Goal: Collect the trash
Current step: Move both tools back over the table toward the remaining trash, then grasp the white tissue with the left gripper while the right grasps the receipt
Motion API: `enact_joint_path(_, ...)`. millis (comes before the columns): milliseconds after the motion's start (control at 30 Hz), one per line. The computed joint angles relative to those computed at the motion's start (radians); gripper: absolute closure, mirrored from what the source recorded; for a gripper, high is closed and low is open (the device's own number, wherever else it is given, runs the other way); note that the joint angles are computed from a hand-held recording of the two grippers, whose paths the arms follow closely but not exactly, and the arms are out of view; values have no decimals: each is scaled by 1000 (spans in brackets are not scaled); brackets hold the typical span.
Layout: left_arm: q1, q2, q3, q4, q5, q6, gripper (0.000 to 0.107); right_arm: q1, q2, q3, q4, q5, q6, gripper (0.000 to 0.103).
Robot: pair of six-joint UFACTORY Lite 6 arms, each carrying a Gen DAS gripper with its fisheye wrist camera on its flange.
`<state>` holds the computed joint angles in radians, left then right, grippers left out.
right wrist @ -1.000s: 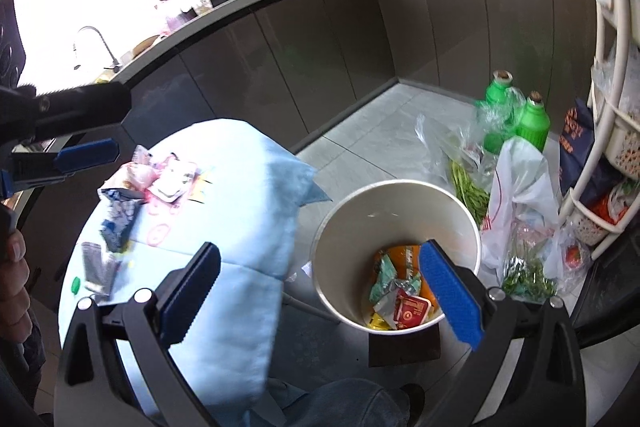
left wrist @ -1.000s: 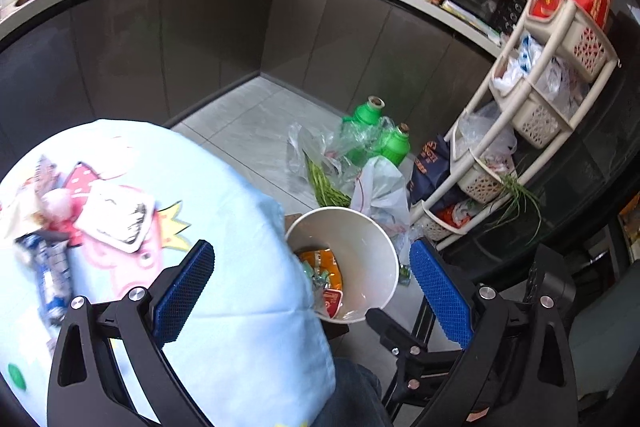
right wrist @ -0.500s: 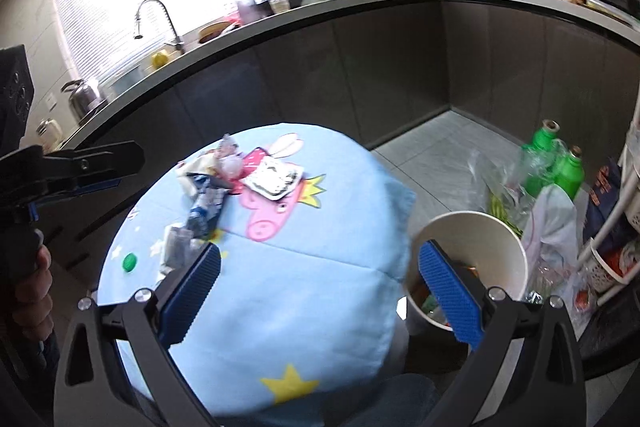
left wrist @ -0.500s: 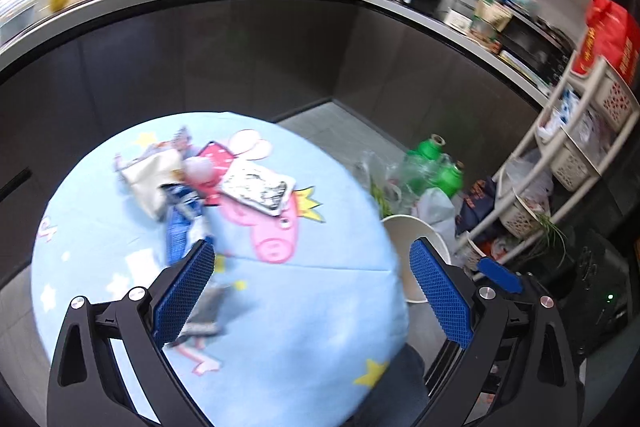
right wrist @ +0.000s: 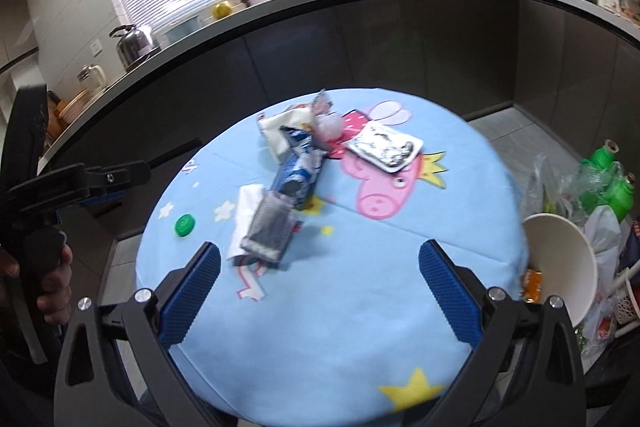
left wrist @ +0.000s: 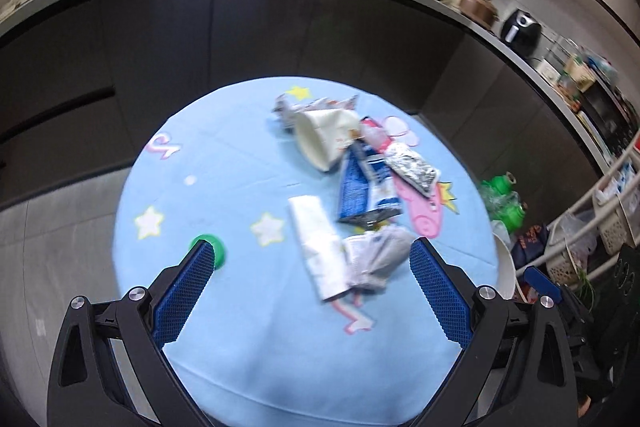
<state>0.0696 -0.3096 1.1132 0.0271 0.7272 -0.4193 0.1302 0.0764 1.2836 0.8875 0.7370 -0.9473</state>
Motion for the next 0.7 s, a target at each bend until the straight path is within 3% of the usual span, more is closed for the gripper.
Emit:
enact_joint_path(133, 125, -60, -94, -125, -12, 142, 13, 99, 86, 48, -36, -21, 71, 4)
enact_joint_path(200, 176, -80, -131, -192, -19, 219, 13, 135, 133, 73, -48, -25, 95, 10)
enact_joint_path(267, 217, -91, -156, -249, -22, 288, 13, 181, 199, 121, -85, -35, 154, 23)
enact_joint_path(367, 245, -90, -175, -308, -32, 359, 13, 224, 308, 212, -122, -31, 229, 32)
enact_joint_path(567, 249, -70, -198, -377, -60, 445, 13, 277, 442, 344, -167, -48, 333, 35)
enact_joint_path(600, 245, -62, -200, -387, -64, 453, 13, 282, 457, 359, -173, -50, 343, 38)
enact_joint_path(667, 237, -43, -203, -405, -76, 466, 14, 290, 479, 379, -195, -57, 362, 69)
enact_joint_path(700, 230, -33, -205, -410, -86, 466, 14, 288, 482, 379, -198, -55, 360, 69)
